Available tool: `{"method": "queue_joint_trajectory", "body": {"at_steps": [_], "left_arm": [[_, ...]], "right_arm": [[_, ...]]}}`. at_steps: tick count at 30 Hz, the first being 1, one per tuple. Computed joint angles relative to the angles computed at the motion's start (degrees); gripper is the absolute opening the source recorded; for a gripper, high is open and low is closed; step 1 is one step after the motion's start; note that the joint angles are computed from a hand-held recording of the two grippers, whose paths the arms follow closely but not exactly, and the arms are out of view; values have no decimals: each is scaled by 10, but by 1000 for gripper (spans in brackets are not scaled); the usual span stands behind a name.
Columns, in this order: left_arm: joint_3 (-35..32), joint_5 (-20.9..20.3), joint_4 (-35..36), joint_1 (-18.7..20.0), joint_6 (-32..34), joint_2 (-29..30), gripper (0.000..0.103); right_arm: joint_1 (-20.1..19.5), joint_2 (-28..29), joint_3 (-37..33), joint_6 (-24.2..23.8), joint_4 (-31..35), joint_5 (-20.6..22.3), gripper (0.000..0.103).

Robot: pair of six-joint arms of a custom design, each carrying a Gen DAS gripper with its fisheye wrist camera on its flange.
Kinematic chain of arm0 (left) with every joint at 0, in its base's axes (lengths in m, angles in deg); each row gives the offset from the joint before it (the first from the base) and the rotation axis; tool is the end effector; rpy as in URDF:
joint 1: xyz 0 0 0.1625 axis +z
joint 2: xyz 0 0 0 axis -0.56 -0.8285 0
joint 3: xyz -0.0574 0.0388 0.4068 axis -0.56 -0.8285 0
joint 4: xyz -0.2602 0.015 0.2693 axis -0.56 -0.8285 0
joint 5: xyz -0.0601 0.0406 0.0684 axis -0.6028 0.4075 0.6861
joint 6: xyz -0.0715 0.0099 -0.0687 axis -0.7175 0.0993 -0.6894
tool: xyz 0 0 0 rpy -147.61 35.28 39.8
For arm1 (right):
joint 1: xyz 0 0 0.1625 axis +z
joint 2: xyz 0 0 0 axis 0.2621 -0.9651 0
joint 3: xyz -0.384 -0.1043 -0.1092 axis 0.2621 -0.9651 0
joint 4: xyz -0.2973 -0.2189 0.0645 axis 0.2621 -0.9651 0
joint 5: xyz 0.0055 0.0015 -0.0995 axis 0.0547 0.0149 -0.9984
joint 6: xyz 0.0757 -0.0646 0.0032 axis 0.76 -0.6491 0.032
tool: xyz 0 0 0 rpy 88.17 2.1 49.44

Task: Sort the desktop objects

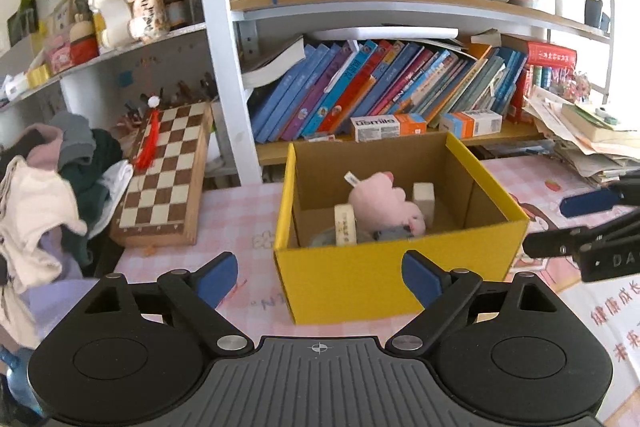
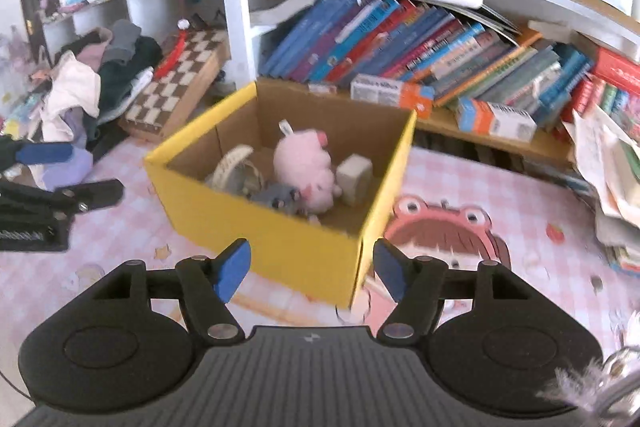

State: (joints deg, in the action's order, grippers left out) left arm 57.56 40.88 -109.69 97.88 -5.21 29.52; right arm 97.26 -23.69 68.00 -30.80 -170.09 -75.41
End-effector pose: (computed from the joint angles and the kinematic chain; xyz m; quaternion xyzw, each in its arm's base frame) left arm -0.0803 -0.6602 0.3428 0.0976 0.7706 -0.4622 0.4277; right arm 0.4107 -0.7328 0.0026 0.4167 -0.8503 0.2553 0.1952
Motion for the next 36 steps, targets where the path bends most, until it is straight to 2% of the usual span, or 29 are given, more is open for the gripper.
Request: {"method": "queue_joint_trajectory", "body": {"at_steps": [7,13,19,25,30,32,36], "left_arm": [[95,11,18,-11,-68,-53,92],[166,15,15,-21,-99,-88,92],[222,19,23,-30,-116,-116,92],[268,23,58,-41,-158,-144,92],[295,21,78,-50,-177,-165,92],[304,20,85,-52,-188,-173,98],[317,14,101,-54,-207,-186,98]], "right_arm": [[12,-59,171,39,-123,-40,66],[27,-82,271,82,-208,-76,68],[43,-93,331,97,-270,-107,70],[58,-94,377,118,-318,-149,91],[65,-99,405,142,-328,-170,93],[68,-100,414,142,-334,-174,94],[74,-100,428,134,-340,-177,95]]}}
